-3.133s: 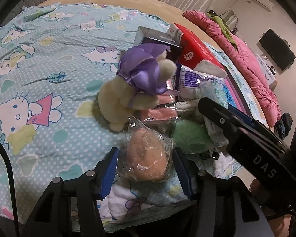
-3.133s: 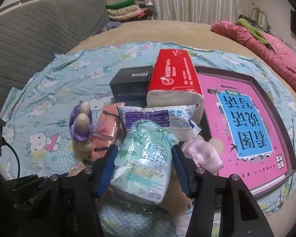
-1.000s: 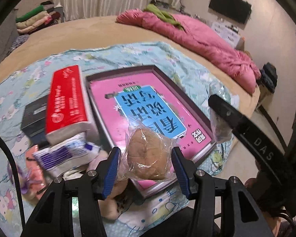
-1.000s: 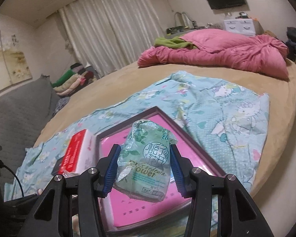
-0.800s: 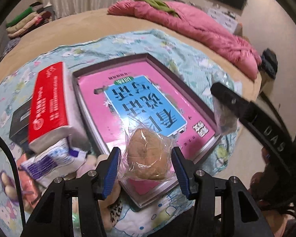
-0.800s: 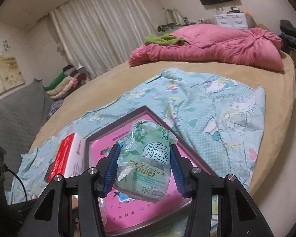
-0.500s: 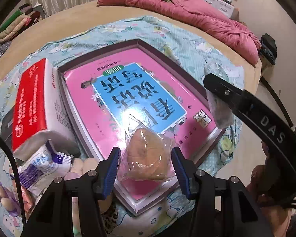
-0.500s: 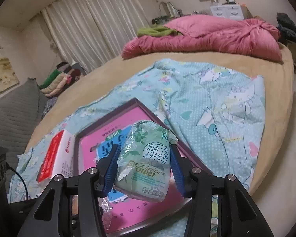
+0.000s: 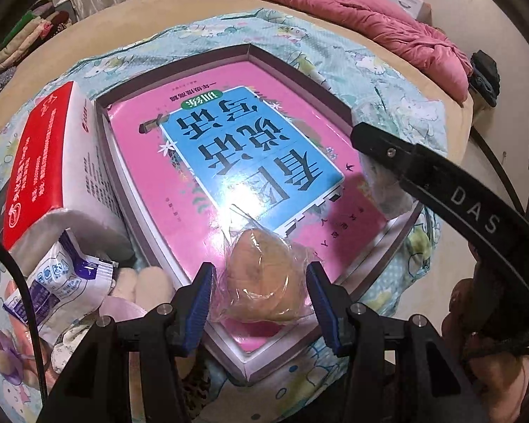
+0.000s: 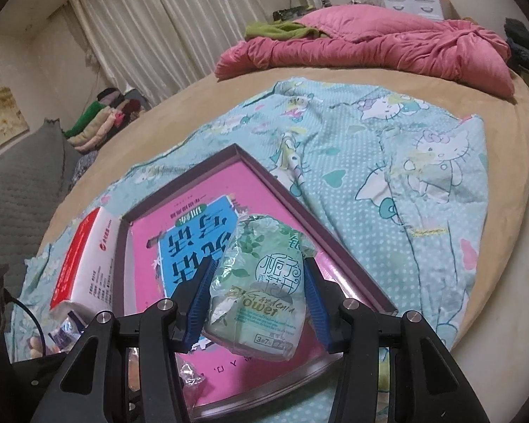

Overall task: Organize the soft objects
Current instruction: 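Lift the peach ball with left tool while right carries tissue pack over tray, then lower peach ball onto pink book, open left tool while right releases tissue pack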

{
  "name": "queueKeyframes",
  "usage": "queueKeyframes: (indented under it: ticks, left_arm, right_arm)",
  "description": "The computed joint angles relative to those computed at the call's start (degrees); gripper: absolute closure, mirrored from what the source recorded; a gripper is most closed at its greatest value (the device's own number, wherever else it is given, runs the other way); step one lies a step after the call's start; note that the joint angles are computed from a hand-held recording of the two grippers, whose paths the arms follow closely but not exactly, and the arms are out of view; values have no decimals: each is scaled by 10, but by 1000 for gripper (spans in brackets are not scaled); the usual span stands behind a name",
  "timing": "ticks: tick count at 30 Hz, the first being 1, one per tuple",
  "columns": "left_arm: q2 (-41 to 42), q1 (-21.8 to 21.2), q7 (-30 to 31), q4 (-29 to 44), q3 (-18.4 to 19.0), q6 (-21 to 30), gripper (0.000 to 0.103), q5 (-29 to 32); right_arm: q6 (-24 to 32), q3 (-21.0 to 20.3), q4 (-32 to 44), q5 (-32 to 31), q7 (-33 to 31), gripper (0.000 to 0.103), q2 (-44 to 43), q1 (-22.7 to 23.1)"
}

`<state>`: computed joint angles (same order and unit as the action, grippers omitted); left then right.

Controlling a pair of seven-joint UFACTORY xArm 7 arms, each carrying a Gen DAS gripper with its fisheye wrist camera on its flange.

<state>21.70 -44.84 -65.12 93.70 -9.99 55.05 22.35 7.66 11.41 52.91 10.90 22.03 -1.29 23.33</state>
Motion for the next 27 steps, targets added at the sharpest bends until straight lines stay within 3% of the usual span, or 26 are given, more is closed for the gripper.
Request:
queueKeyframes:
  ticks: [5,12,20,24,27]
  left_arm:
    - [1,1,4,-1,0,-2,49,-2]
    - [6,-2,6,5,1,1,49,-1]
    - [4,-4,-2,1,3,-6,47,7]
    - [1,-2,-9,-5,3,-11,45,5]
    - [1,-1,-7,-5,1,-11,42,3]
  right_arm:
    - [24,1,12,-17,8,51,14,-1]
    - [70,-3,25,-129,90,50,22,-4]
    - [66,-3,18,-124,88,49,19,-7]
    - [53,-2,10,-106,78,38,13,-8]
    - [44,-2,4,-106,82,36,7,-9]
